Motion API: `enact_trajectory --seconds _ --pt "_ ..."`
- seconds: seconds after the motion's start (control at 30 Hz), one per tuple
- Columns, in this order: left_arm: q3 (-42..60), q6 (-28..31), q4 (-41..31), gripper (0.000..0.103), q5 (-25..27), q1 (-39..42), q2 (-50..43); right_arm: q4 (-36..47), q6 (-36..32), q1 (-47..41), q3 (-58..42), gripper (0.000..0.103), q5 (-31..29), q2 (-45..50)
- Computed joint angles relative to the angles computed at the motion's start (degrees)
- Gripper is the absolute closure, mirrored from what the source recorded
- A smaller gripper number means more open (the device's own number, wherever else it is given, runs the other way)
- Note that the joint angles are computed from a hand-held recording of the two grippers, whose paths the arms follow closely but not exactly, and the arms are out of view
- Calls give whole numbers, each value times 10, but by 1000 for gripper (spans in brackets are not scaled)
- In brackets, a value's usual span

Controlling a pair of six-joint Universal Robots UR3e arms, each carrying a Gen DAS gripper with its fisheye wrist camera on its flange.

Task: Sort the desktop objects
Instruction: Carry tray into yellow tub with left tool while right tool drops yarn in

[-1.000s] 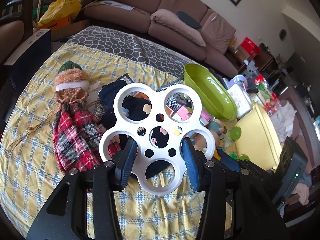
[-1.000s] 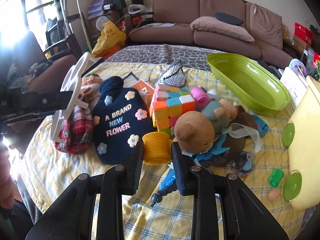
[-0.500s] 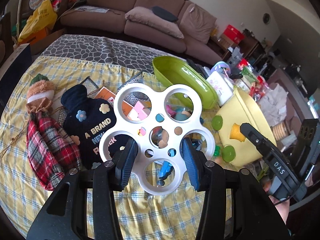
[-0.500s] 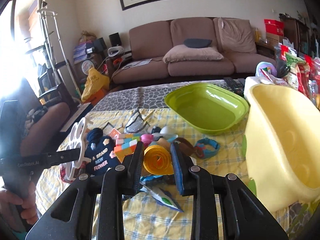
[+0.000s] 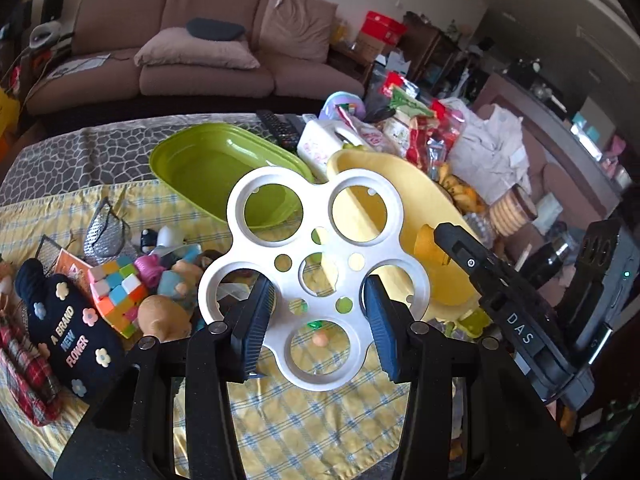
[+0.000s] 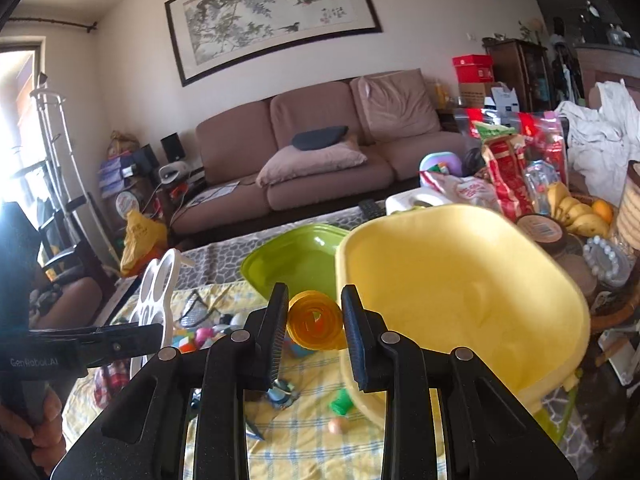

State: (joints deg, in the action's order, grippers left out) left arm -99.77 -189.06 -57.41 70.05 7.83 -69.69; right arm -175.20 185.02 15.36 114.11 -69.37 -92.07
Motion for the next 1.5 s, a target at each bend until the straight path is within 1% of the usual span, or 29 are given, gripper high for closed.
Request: enact_trajectory --seconds 0.13,0.33,0.47,0.63,0.7,0.8,0.83,0.9,0.97,1.07,1.23,1.3,1.33,1.37,1.4,1.5 --pt "86 -37 26 59 44 -87 -107 11 -11 -49 24 76 3 -31" --pt "221 -50 18 59 84 -162 -245 32 -36 -118 50 76 17 -56" --pt "304 -56 -2 59 97 -182 -324 58 -51 -129 46 76 -9 -50" --pt "402 -61 -34 59 97 -193 -403 68 -64 -138 44 75 -35 -41" --pt "451 -61 -56 59 103 -199 -437 73 -66 -146 46 72 -33 -41" --pt "527 -66 -94 59 109 -204 -491 79 -62 -155 47 63 -34 -40" --pt "550 -69 -106 58 116 -207 -508 79 -60 -159 48 63 -30 -42" --pt "569 -68 -121 53 125 -209 -521 75 -57 -163 52 63 -26 -46" --pt "570 -66 -120 40 136 -212 -523 75 -55 -165 52 63 -22 -47" --pt "550 -62 -108 39 143 -213 -510 81 -55 -164 48 63 -21 -45" --pt "494 -55 -86 39 142 -203 -462 77 -51 -170 54 63 -14 -54" --pt "456 -51 -68 37 147 -198 -430 78 -49 -170 54 62 -11 -54" --pt "433 -49 -56 32 146 -195 -412 79 -49 -168 52 62 -12 -53" --pt "410 -49 -45 32 148 -191 -393 80 -50 -165 50 61 -14 -51" --pt "388 -48 -36 32 151 -188 -376 81 -51 -160 47 60 -18 -49" --pt "346 -42 -28 32 161 -176 -338 74 -54 -144 44 50 -34 -45"
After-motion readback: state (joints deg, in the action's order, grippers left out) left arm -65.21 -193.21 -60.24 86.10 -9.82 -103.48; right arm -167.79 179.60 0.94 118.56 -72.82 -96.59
